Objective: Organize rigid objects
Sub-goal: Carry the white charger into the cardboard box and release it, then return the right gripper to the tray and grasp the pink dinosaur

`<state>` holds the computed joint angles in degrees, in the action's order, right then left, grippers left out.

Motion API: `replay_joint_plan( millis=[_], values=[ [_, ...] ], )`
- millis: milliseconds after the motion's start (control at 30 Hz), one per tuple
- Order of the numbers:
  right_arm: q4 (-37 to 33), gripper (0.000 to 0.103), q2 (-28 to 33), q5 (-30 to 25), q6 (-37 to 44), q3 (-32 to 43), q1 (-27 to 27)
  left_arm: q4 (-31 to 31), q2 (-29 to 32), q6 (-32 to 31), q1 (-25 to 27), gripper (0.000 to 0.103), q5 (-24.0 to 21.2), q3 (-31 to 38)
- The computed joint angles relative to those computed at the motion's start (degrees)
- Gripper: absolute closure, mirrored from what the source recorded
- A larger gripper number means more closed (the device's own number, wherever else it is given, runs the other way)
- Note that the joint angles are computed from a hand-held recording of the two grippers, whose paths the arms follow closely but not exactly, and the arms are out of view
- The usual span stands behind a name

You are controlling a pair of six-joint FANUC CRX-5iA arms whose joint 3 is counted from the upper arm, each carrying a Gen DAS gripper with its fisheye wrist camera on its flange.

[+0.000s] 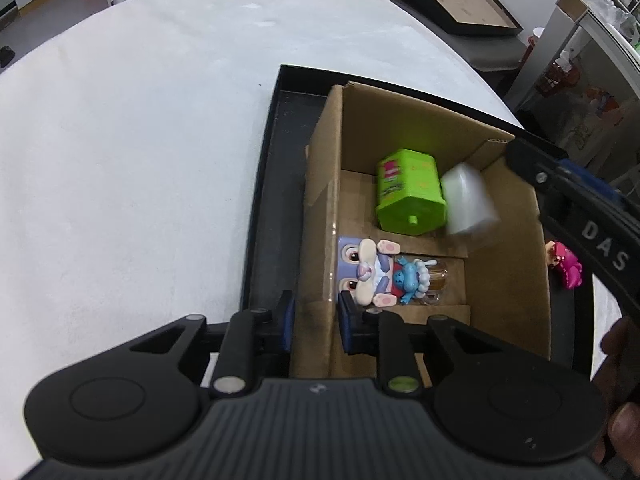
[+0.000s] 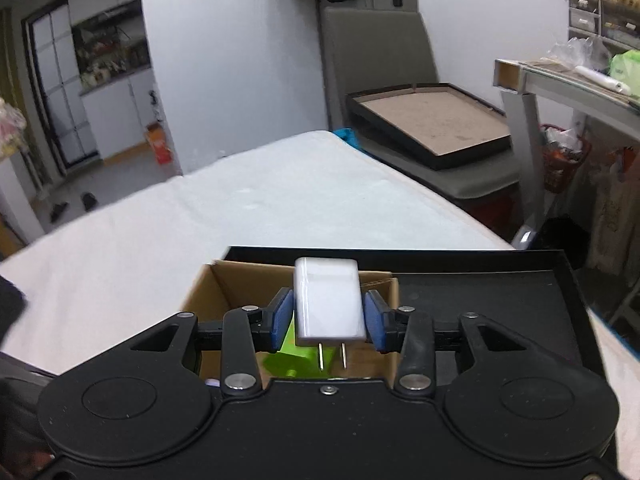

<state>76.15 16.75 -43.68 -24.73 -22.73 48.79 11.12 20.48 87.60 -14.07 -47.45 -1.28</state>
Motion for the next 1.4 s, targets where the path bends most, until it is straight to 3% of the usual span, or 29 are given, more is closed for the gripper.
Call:
replay_joint_plan(
  millis=[233,300,433,567,867,1067,1400],
  values=[
    [1.1,0.046,-1.11,-1.55,-1.64,-0.93,0.93,-1.89,-0.78,1.23,-0.56,0.078,-0.44,0.65],
    [-0.36,0.041,-1.18,-1.95,-1.25,-0.7,1.21,-2.59,-1.03,1.59,-0.83,0.078,-0.88,0.91],
    [-4.26,0.039,-1.26,-3.73,-0.07,0.05,1.72,-4.39,-1.24,3.23,-1.4,0.077,-2.17,1.99],
    [-8.19,0.039,-1.18,-8.48,-0.17,0.79,2.75,-7.56,-1.79,6.84,-2.6,0.069,-3.0,3.31],
    [-12.16,0.034,-3.01,-10.77,-1.0,-0.59,2.77,-13.42,-1.92,11.42,-5.95,0.051,-5.82,6.54],
    [-17.08,0.028,-3.73,-12.39,1.5,-0.72,2.73,-16.2,-1.17,13.86,-7.97,0.047,-7.76,8.78],
    [-22.16,0.028,-5.03,-11.95,4.75,-2.51,1.32,-20.94,0.59,17.67,-11.77,0.043,-11.55,13.43]
  ],
)
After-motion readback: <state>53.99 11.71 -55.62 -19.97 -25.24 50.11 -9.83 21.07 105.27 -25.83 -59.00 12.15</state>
